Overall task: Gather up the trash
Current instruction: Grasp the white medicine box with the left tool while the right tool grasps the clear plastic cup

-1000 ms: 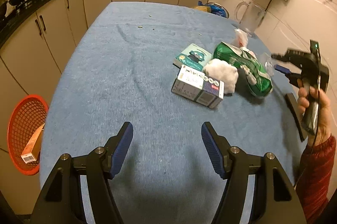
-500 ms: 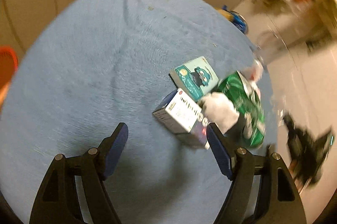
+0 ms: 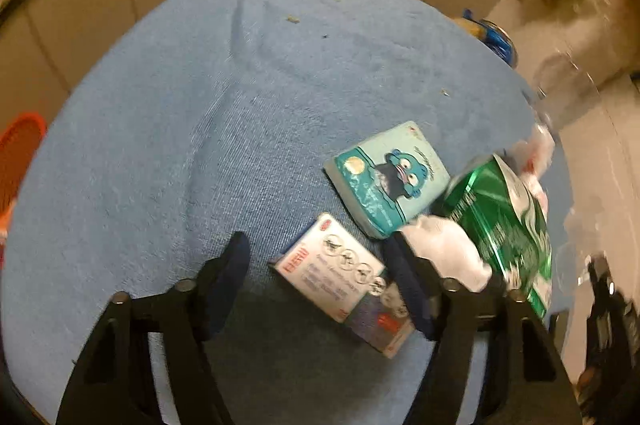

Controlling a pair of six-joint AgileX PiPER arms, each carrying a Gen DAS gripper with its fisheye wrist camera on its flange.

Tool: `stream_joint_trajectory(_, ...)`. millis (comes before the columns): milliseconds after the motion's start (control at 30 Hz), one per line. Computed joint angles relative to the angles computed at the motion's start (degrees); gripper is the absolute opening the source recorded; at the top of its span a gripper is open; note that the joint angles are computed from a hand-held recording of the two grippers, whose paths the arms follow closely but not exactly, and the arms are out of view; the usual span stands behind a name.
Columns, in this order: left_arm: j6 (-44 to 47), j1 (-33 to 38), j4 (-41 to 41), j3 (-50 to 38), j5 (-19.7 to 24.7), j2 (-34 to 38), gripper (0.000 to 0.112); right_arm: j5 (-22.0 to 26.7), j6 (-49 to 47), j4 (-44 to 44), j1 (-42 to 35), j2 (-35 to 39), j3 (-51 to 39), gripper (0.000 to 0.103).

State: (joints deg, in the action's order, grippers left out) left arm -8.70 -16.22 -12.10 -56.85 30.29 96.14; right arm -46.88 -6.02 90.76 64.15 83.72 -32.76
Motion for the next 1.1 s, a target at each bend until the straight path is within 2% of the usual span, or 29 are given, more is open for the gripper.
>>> stream_joint_trajectory(100,2.0,0.1,3.4,2.0,0.7,-2.7,0.058,1.3,1.0,-2.6,-0.8,0.0,0.4,0.005)
stream_joint_trajectory(233,14.8,4.9,-3.2,6.4,1.8,-6.3,0.059,0.3,-0.7,-3.7,0.5,0.7,-1.0,0.005)
stream_joint_trajectory(300,16.7,6.2,-3.5,7.8,1.5,-7.5,0.064,-0.3,-1.9,-4.0,1.4,1.3,-1.9,0.005)
stream_joint_trajectory(400,25.2,8.8,-10.6,8.7,0.8,-6.6,0.070,-1.1,-4.1,-4.9,2.5,2.4,-3.5,0.005)
stream_joint_trajectory(500,37.1,13.6,-20.9,9.9,3.3,-6.6,0.061,-1.8,-7.6,-3.6,4.3,3.5,-5.8,0.005)
stream_joint_trajectory(667,38.4,13.2,-18.3,13.7,2.6,-11.9,0.057,-2.5,-9.9,-1.7,8.2,5.3,-8.8,0.005)
stream_joint_trajectory(767,43.1,14.6,-17.7,15.1,4.5,-14.5,0.057,-2.9,-12.2,-0.4,10.2,6.7,-11.2,0.005)
stream_joint_trajectory(867,42.4,16.4,-13.7,15.1,5.1,-15.1,0.056,-2.5,-13.6,0.0,11.3,7.9,-13.1,0.005)
stream_joint_trajectory(967,49.0,19.8,-18.4,15.5,7.4,-14.6,0.056,-1.8,-15.0,0.0,12.0,9.8,-15.5,0.005)
stream_joint_trajectory(1100,56.4,22.5,-25.6,18.7,6.4,-16.4,0.050,-0.4,-17.3,0.5,12.4,12.0,-18.7,0.005)
